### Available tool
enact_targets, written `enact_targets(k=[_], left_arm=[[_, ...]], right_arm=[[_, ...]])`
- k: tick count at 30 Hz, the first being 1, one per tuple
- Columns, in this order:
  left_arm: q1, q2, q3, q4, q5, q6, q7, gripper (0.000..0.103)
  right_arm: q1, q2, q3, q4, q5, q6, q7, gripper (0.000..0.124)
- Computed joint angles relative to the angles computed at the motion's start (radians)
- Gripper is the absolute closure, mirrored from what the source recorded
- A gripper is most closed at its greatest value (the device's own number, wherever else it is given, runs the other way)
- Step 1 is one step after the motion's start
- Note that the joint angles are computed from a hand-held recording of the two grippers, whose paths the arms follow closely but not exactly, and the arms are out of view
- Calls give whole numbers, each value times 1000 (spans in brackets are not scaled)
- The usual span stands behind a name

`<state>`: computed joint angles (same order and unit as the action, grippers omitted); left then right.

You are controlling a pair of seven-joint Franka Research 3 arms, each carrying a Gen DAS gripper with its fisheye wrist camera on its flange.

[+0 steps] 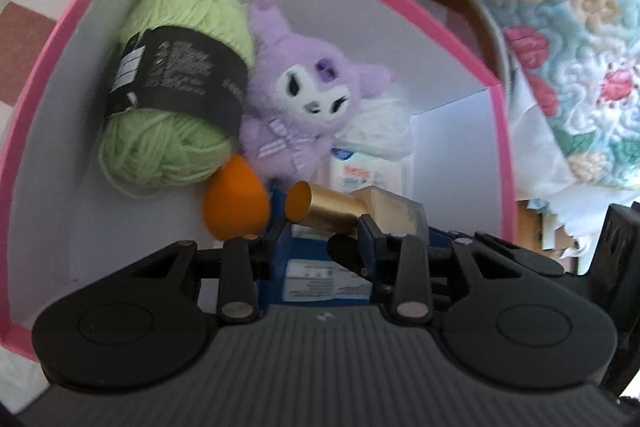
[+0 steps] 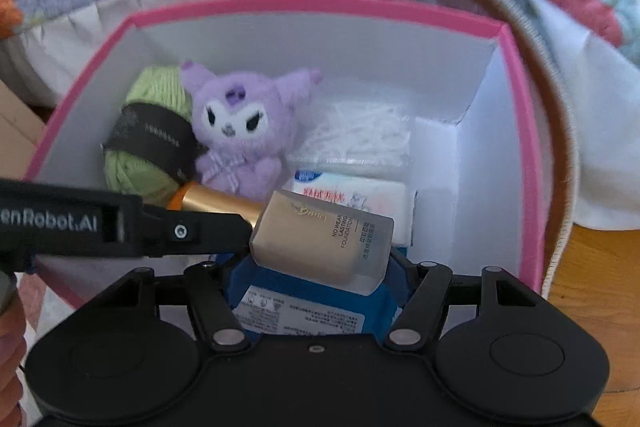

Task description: Organize objects

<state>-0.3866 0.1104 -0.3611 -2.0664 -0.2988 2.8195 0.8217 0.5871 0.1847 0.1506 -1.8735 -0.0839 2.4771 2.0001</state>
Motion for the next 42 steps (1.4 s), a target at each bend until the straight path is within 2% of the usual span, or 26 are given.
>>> enact_targets(k=[2,4,7,9,13,19,26,29,35,42], left_arm=[[-3,-10,9,-6,37,-21,-16,66],[-8,-29,18,-15,81,-34,-40,65],[-30,-57,43,-6,278,-111,-159,61],[-36,-79,46,-4,365,-164,-212,56],[-33,-140,45,-35,379,-200,-235,51],[-37,-215,40,-21,405,-280,-231,46],[-59,-289,32,43,416,-434,-168,40],[-70,-311,27,81,411,-510,-125,40],[-87,-381,0,107,449,-604,-105,37],[-113,-524,-5,18,431,-599,-119,34]], right_arm=[[0,8,0,2,4,-15,1,53],[16,-2,-9,-15,-62,8,29,53],[15,-16,-7,-33,-86,34,20,53],[2,-33,2,-38,-28,27,19,53],[-7,-99,15,-80,22,43,56,52],[-25,-200,42,-123,77,43,14,51],[-47,-324,70,-146,84,4,-11,51],[-50,-387,80,-171,116,18,-43,50],[-66,-488,114,-196,127,23,-64,48],[-83,-584,175,-244,72,16,-42,46]])
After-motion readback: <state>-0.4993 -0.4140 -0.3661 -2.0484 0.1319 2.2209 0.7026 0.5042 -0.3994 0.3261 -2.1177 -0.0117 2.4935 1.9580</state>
